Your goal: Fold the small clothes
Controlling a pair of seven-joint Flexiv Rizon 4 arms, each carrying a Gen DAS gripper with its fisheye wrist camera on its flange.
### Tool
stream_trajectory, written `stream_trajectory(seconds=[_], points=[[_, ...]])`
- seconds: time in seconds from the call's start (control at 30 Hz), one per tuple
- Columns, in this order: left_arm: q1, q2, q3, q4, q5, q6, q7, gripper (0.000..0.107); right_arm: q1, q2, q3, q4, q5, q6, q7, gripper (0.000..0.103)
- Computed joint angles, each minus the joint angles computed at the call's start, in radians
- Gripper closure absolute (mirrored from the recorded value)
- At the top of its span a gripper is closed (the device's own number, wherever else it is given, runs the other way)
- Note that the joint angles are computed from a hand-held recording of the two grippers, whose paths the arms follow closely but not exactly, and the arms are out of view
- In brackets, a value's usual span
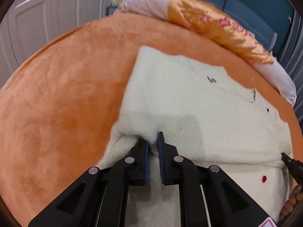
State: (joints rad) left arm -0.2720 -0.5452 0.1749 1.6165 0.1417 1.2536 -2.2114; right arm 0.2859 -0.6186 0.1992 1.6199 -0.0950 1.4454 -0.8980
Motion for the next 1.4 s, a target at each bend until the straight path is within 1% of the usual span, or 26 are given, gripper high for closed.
stream_trajectory(seconds=[0.1, 0.17, 0.2, 0.27, 0.33, 0.37, 0.4, 0.47, 0.53, 0.6, 0.67, 0.7, 0.77, 0.8, 0.87, 0.9, 0.97, 1.03, 1.07, 1.1, 1.13, 1.17, 1.2, 1.23, 1.3, 1.4], points=[[0.039, 0.024, -0.042, 0.045, -0.053, 0.042, 0.008, 0.088, 0.102, 0.021, -0.103, -0.022, 0.100, -0.058, -0.062, 0.093], [0.046, 0.059, -0.043, 0.090, -0.062, 0.078, 0.017, 0.088, 0.103, 0.030, -0.110, -0.012, 0.076, -0.067, -0.025, 0.091], [0.040, 0.081, -0.028, 0.109, -0.056, 0.080, 0.016, 0.088, 0.136, 0.041, -0.149, -0.003, 0.086, -0.069, -0.007, 0.090], [0.034, 0.117, -0.008, 0.137, -0.043, 0.084, 0.010, 0.088, 0.234, 0.103, -0.288, 0.097, 0.007, -0.025, 0.140, 0.086], [0.030, 0.140, 0.007, 0.160, -0.032, 0.096, -0.012, 0.088, 0.254, 0.137, -0.326, 0.162, -0.115, 0.063, 0.280, 0.086], [0.033, 0.147, 0.010, 0.161, -0.034, 0.094, -0.023, 0.088, 0.244, 0.128, -0.296, 0.146, -0.129, 0.086, 0.270, 0.086], [0.042, 0.146, 0.000, 0.158, -0.042, 0.093, -0.022, 0.088, 0.217, 0.113, -0.234, 0.097, -0.080, 0.053, 0.197, 0.086], [0.051, 0.130, -0.017, 0.136, -0.056, 0.097, -0.018, 0.088, 0.172, 0.039, -0.071, -0.064, -0.003, -0.035, -0.027, 0.086], [0.044, 0.107, -0.022, 0.097, -0.051, 0.078, -0.009, 0.088, 0.136, -0.043, 0.064, -0.202, -0.050, -0.135, -0.148, 0.087], [0.028, 0.066, -0.020, 0.032, -0.035, 0.013, 0.015, 0.088, 0.163, -0.103, 0.097, -0.302, -0.073, -0.228, -0.242, 0.090], [-0.006, 0.026, 0.020, -0.029, 0.011, -0.075, -0.003, 0.088, 0.198, -0.137, 0.058, -0.341, -0.150, -0.286, -0.231, 0.090], [-0.002, 0.020, 0.020, -0.029, 0.020, -0.075, -0.011, 0.089, 0.181, -0.146, 0.066, -0.333, -0.203, -0.288, -0.197, 0.091], [0.023, 0.030, 0.005, 0.008, 0.023, -0.024, -0.009, 0.096, 0.125, -0.126, 0.076, -0.273, -0.163, -0.237, -0.196, 0.103], [0.039, 0.037, -0.006, 0.028, 0.019, -0.005, 0.008, 0.098, 0.097, -0.108, 0.073, -0.229, -0.162, -0.195, -0.159, 0.103], [0.050, 0.050, -0.006, 0.065, 0.020, 0.028, 0.029, 0.098, 0.072, -0.023, -0.030, -0.091, -0.258, -0.159, 0.010, 0.103], [0.024, 0.053, 0.033, 0.062, 0.048, -0.004, -0.004, 0.092, 0.062, 0.000, -0.064, -0.043, -0.226, -0.110, 0.030, 0.103], [0.049, 0.070, 0.023, 0.112, 0.018, 0.024, -0.043, 0.068, 0.099, 0.066, -0.194, 0.056, -0.253, -0.142, 0.135, 0.103], [0.103, 0.093, -0.033, 0.187, -0.068, 0.108, -0.017, 0.069, 0.113, 0.127, -0.239, 0.142, -0.079, -0.057, 0.070, 0.103], [0.090, 0.108, -0.013, 0.195, -0.052, 0.089, -0.047, 0.071, 0.129, 0.169, -0.265, 0.197, -0.033, -0.019, 0.075, 0.103], [0.062, 0.124, 0.017, 0.200, -0.038, 0.065, -0.054, 0.071, 0.173, 0.209, -0.324, 0.247, -0.052, -0.019, 0.106, 0.096], [0.046, 0.142, 0.031, 0.208, -0.017, 0.043, -0.060, 0.071, 0.207, 0.269, -0.378, 0.328, -0.133, -0.010, 0.166, 0.093], [0.033, 0.173, 0.036, 0.229, 0.007, 0.023, -0.064, 0.071, 0.228, 0.324, -0.402, 0.400, -0.149, 0.010, 0.168, 0.092], [0.034, 0.210, 0.025, 0.265, 0.019, 0.018, -0.056, 0.071, 0.223, 0.358, -0.394, 0.440, -0.154, 0.013, 0.167, 0.087], [0.053, 0.241, 0.000, 0.306, 0.005, 0.030, -0.029, 0.069, 0.191, 0.415, -0.353, 0.500, -0.157, 0.003, 0.170, 0.075], [0.104, 0.327, -0.077, 0.421, -0.076, 0.037, 0.049, 0.052, 0.133, 0.499, -0.269, 0.592, -0.151, -0.015, 0.186, 0.061], [0.141, 0.455, -0.153, 0.596, -0.245, 0.039, 0.164, 0.043, 0.096, 0.623, -0.155, 0.705, -0.044, -0.060, 0.171, 0.051]])
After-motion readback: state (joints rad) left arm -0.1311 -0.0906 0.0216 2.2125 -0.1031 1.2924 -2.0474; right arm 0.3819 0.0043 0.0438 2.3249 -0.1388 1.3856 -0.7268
